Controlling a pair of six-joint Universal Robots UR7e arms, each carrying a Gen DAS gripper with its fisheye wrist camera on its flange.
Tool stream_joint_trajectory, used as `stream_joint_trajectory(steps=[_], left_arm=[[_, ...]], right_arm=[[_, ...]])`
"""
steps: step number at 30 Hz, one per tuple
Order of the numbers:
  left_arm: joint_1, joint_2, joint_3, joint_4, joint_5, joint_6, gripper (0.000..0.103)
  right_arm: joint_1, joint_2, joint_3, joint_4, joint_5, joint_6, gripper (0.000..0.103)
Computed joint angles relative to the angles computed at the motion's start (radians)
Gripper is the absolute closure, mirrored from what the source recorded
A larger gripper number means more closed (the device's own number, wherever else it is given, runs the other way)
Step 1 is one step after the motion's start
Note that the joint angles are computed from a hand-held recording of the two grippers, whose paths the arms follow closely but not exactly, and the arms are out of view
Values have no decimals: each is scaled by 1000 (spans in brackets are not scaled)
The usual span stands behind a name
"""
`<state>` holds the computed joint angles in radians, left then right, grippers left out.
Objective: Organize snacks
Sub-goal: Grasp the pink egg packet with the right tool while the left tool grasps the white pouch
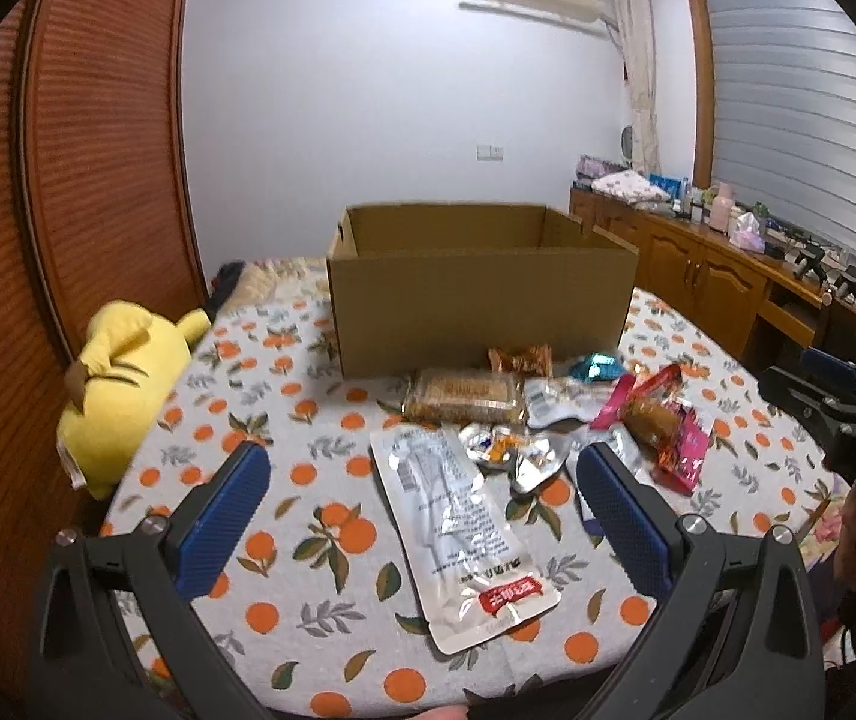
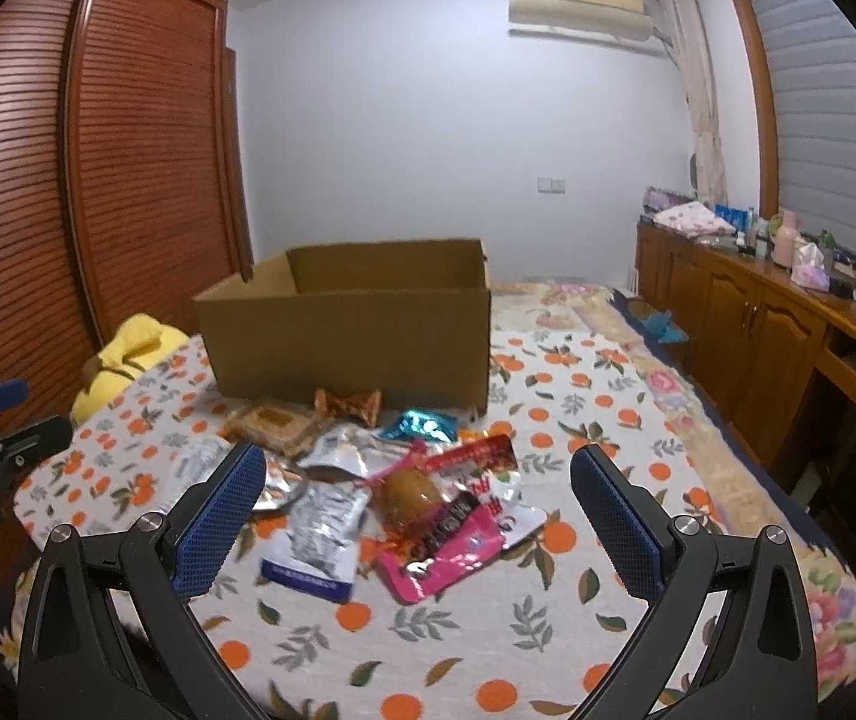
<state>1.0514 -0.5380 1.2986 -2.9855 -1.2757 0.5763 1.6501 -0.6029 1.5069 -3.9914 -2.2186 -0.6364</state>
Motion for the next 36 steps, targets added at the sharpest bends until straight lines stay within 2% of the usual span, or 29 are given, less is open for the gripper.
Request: stream_joint_trajectory(steps=[6,12,14,19,24,36], left_arm=[[19,37,-62,107,17,-34,1],[31,83,-142,215,50,-61,1],[34,100,-177,264,54,-72,2],[39,135,-254,376,56,-96,2],[40,171,-335,482,50,-119,3],[29,289,-561,697,99,-170,3]], right_arm=[[-49,-37,31,91,4,35,3],[-89,-80,34,272,24,89,5],[-99,-90,29,332,55,96,8],[-113,-90,-28,512,92,95,28],[-116,-75,-98,659,97,78,42],[-112,-59,-229,969,50,109,47]])
